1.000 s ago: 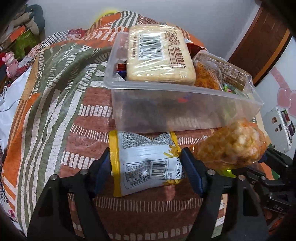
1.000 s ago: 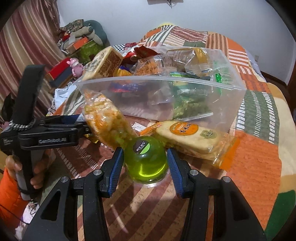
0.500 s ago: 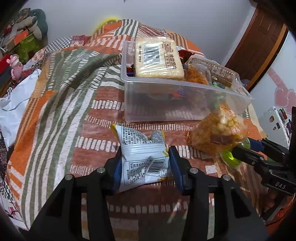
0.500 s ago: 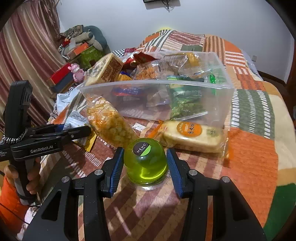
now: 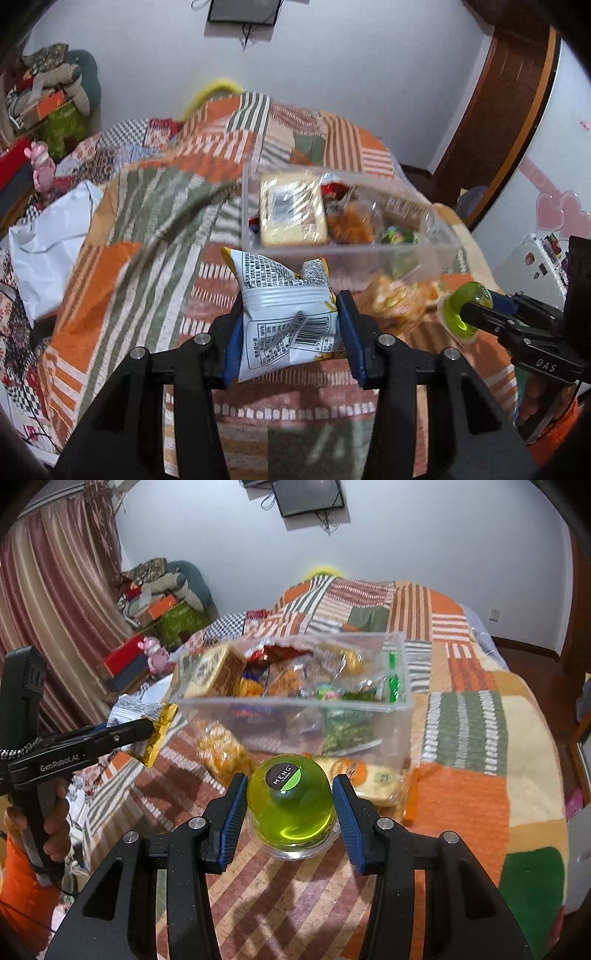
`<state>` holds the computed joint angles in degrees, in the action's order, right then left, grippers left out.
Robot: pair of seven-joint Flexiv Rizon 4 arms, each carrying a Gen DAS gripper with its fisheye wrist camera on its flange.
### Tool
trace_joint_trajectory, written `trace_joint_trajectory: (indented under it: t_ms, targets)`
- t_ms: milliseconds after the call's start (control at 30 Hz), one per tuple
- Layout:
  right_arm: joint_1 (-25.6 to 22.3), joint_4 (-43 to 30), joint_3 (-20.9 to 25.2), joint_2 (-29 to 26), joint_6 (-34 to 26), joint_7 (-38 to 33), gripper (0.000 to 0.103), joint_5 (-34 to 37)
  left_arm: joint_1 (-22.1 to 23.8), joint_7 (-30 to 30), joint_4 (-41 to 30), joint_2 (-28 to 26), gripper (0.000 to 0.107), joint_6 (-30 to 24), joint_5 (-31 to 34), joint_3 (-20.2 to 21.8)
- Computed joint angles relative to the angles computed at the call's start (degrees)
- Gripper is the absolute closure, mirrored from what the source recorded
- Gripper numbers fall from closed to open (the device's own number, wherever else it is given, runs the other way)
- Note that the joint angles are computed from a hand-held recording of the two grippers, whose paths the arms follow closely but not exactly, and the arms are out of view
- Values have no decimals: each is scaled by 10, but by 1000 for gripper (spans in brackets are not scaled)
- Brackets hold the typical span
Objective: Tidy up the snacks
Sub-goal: 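Lower the chip bag and jelly cup into the box and open both tools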
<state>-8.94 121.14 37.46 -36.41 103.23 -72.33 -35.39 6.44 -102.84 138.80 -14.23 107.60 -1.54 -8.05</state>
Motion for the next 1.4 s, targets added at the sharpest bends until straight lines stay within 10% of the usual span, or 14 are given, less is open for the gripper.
trace_joint_trajectory:
  t_ms: [467, 867, 1400]
  targets:
    - [24, -39, -34, -3, 32, 37, 59, -26, 8, 5, -58, -21, 61, -1, 10, -34]
    - [-23, -141, 79, -109, -74, 4, 59, -31, 18, 33, -122, -74, 61, -21, -2, -62]
    - [107, -157, -55, -59, -64, -66, 61, 87, -70, 100, -207, -138, 61, -77, -74, 16]
